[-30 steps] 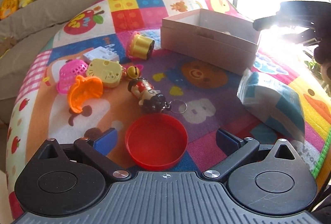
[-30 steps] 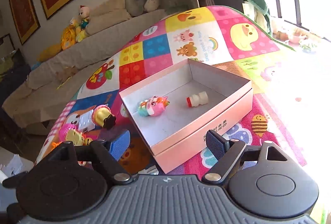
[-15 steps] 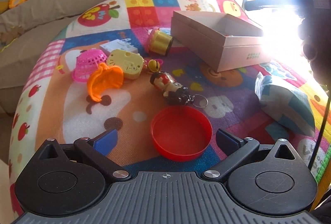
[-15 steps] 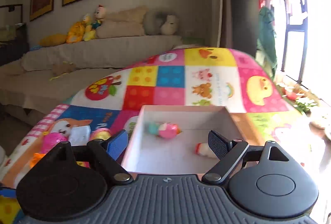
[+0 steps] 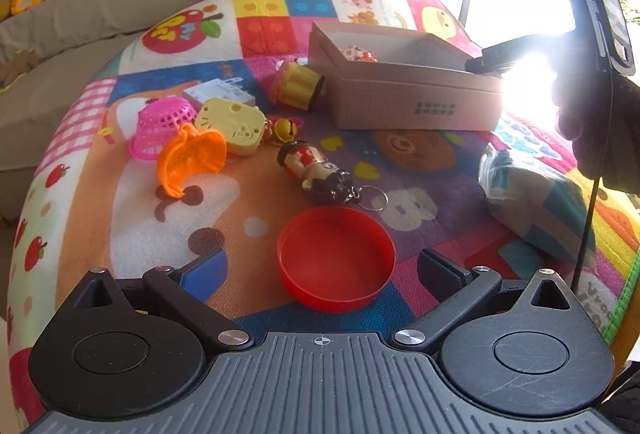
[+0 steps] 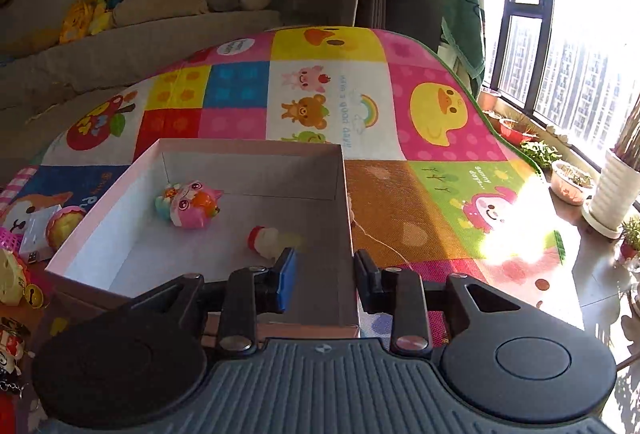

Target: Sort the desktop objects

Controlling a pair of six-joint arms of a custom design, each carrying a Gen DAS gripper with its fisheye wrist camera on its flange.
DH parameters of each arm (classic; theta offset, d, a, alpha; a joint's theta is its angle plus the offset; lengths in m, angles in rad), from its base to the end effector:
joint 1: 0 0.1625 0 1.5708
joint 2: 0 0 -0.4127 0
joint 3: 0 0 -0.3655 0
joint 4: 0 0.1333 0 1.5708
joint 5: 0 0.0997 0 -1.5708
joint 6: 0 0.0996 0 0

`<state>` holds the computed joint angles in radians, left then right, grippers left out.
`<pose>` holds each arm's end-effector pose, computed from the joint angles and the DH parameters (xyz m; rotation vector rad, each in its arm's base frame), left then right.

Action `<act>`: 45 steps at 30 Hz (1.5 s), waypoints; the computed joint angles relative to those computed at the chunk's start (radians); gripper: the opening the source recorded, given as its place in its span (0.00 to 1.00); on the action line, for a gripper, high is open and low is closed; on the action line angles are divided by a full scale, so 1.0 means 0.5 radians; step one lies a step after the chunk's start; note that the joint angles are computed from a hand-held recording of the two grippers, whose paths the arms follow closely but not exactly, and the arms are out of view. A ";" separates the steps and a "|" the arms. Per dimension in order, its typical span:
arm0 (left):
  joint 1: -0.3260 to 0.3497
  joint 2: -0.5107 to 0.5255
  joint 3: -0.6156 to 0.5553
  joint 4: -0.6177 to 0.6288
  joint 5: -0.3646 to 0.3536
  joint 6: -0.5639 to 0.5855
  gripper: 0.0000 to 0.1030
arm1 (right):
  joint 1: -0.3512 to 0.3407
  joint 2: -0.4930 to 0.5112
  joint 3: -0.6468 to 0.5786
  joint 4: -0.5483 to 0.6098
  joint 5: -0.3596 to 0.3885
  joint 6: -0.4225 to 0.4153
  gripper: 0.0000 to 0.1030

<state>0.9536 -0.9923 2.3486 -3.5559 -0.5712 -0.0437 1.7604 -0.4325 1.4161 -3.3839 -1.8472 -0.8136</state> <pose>-0.0636 -0.4647 0.1660 0.2441 2.1897 -1.0516 0.2390 -0.6824 0.0400 1.0583 -2.2454 0.9325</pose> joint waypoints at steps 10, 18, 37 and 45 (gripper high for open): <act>-0.018 -0.006 0.013 0.038 0.030 -0.009 1.00 | -0.019 -0.133 0.236 -0.020 0.060 -0.126 0.18; -0.009 0.012 -0.010 0.065 -0.002 -0.010 1.00 | -0.061 -0.198 0.237 -0.051 0.009 -0.039 0.18; -0.023 0.107 -0.088 0.064 0.028 0.036 1.00 | -0.098 -0.644 0.911 0.410 0.371 -0.222 0.86; -0.017 0.102 -0.113 0.080 0.111 -0.050 0.99 | -0.108 -0.621 0.931 0.449 0.265 -0.120 0.53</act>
<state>0.9451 -0.9411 2.2921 -3.5159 -0.5158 -0.0686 1.7067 -0.7431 1.8818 -3.1596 -1.7146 -0.8734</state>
